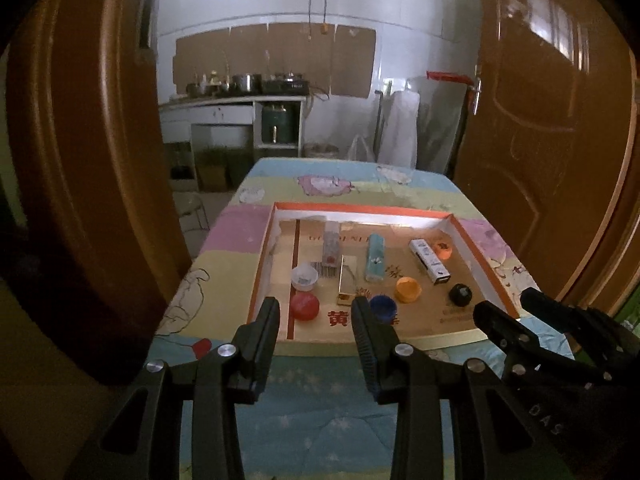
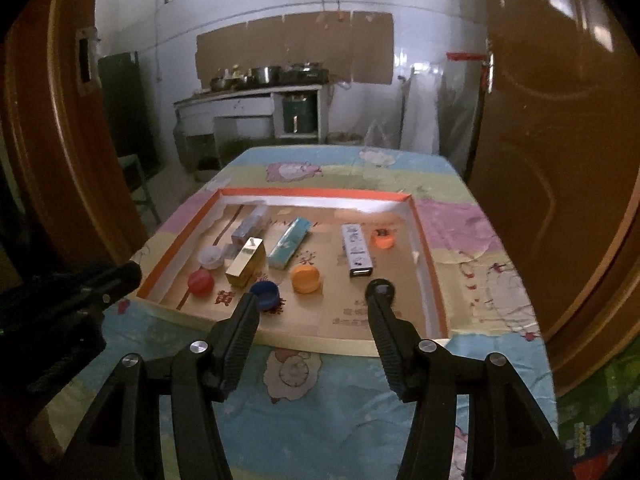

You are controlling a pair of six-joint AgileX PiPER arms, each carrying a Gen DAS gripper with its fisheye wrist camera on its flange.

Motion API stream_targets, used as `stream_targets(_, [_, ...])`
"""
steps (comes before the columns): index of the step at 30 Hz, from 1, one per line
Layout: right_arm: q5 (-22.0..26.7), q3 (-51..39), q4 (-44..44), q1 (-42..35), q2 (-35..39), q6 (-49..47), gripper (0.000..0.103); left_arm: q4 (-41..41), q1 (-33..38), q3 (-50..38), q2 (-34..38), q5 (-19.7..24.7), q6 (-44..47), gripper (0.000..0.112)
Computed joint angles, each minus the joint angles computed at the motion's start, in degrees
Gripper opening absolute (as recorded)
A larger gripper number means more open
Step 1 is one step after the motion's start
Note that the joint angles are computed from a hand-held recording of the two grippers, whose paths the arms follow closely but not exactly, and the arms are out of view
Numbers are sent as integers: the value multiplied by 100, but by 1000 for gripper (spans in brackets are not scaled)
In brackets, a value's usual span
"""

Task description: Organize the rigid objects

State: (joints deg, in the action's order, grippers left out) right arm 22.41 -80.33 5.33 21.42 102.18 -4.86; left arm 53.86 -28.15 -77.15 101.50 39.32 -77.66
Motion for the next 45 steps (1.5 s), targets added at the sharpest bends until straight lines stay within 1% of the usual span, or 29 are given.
stream_targets(5, [-129, 338, -328, 27, -373, 390, 58, 406, -371, 106, -146, 498, -381, 37])
stream_targets(7, [-186, 506, -572, 51, -558, 643, 58, 581, -561, 122, -179, 795, -544, 37])
stream_targets(8, [-219, 581, -740, 65, -645, 816, 58, 654, -630, 161, -218, 865, -622, 37])
stream_targets(10, [-293, 750, -1291, 113, -828, 1377, 58, 692, -713, 231, -319, 872, -683, 37])
stream_targets(12, [-320, 942, -2179, 208, -1041, 2299, 58, 724, -759, 394, -490, 639, -740, 37])
stream_targets(13, [-297, 1001, -2472, 237, -1125, 2603, 58, 741, -800, 446, -556, 570, -766, 37])
stream_targets(15, [-240, 1154, -3040, 309, -1321, 3216, 58, 778, -901, 501, -647, 532, -772, 37])
stream_targets(17, [-162, 1306, -3504, 369, -1514, 3717, 58, 830, -1050, 532, -719, 601, -782, 37])
stream_targets(22, [-93, 1615, -3645, 344, -1920, 3954, 58, 920, -1371, 588, -861, 780, -826, 37])
stream_targets(26, [-5, 1887, -3950, 456, -2295, 4279, 58, 998, -1632, 693, -1033, 988, -923, 37])
stream_targets(34, [192, 2251, -4250, 668, -2913, 4583, 58, 1153, -2084, 791, -1255, 1566, -1162, 37])
stream_targets(41, [493, 2400, -4723, 964, -3246, 5134, 58, 1182, -2407, 818, -1399, 2072, -1295, 37])
stream_targets(45, [628, 2432, -4940, 1123, -3352, 5347, 58, 1217, -2526, 876, -1485, 2230, -1379, 37])
